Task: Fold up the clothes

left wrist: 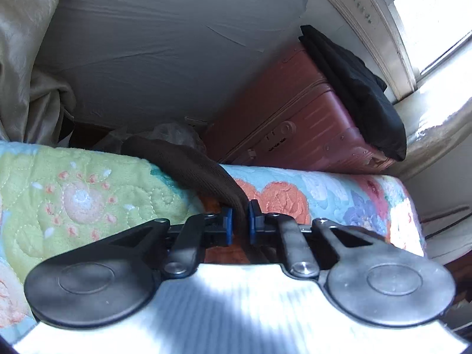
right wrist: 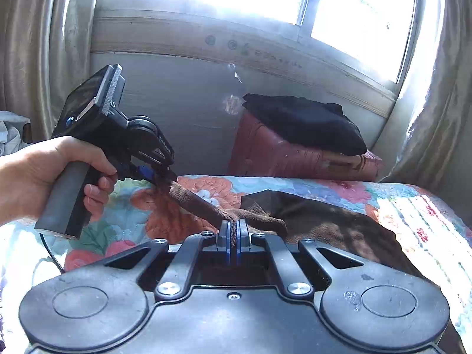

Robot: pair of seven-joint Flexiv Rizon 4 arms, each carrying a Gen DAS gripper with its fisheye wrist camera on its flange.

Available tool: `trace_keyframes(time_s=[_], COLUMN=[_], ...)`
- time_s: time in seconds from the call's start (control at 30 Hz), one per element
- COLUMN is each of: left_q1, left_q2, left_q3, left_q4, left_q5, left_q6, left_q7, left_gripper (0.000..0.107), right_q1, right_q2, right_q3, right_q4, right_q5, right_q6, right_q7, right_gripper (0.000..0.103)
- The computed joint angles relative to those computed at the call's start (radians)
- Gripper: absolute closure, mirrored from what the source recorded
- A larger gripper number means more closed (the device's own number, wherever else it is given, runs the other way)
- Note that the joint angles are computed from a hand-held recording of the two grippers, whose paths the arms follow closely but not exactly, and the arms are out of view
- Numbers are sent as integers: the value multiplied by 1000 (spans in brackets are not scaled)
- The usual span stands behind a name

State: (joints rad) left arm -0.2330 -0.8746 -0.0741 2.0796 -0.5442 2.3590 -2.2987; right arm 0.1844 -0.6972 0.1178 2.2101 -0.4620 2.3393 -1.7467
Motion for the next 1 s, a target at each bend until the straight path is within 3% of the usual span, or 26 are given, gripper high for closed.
trace_keyframes(time_s=[0.1,0.17,0.23,0.3,0.37,0.5,0.6,0.67,0.73,0.8,0.87,0.93,1.0], left_q1=[-110,-250,-368,-384,-321,-196,-182,-194,-202,-185,-211,-249,-256], left_q2=[37,53,41,40,99,180,209,225,240,265,264,248,260], left_q3=[60,98,93,43,-48,-167,-169,-170,-170,-164,-169,-184,-185], left_q4=[70,104,86,57,88,161,188,190,193,206,163,127,150], left_q5=[-134,-366,-675,-874,-983,-1078,-1057,-1042,-1013,-893,-933,-965,-861], left_q6=[159,275,401,449,344,131,92,92,78,-33,-101,-97,-159], left_q7=[35,185,402,570,647,572,544,576,616,715,904,1044,1043], left_gripper=[97,97,97,96,96,95,85,48,28,25,25,25,25], right_q1=[-64,-114,-193,-234,-247,-271,-253,-332,-456,-539,-574,-540,-542], right_q2=[-17,-41,-72,-86,-79,-62,-2,21,25,45,85,144,203], right_q3=[42,72,106,113,101,58,15,42,91,98,72,23,-2], right_q4=[-17,-31,-50,-66,-70,-72,-34,-22,-19,12,62,127,200], right_q5=[-82,-162,-322,-438,-484,-521,-416,-444,-544,-596,-597,-511,-458], right_q6=[-15,10,32,31,3,-50,-140,-198,-228,-229,-230,-250,-276], right_q7=[83,143,248,350,450,631,672,750,860,954,1015,988,948], right_gripper=[100,99,99,93,83,79,78,77,73,62,55,52,50])
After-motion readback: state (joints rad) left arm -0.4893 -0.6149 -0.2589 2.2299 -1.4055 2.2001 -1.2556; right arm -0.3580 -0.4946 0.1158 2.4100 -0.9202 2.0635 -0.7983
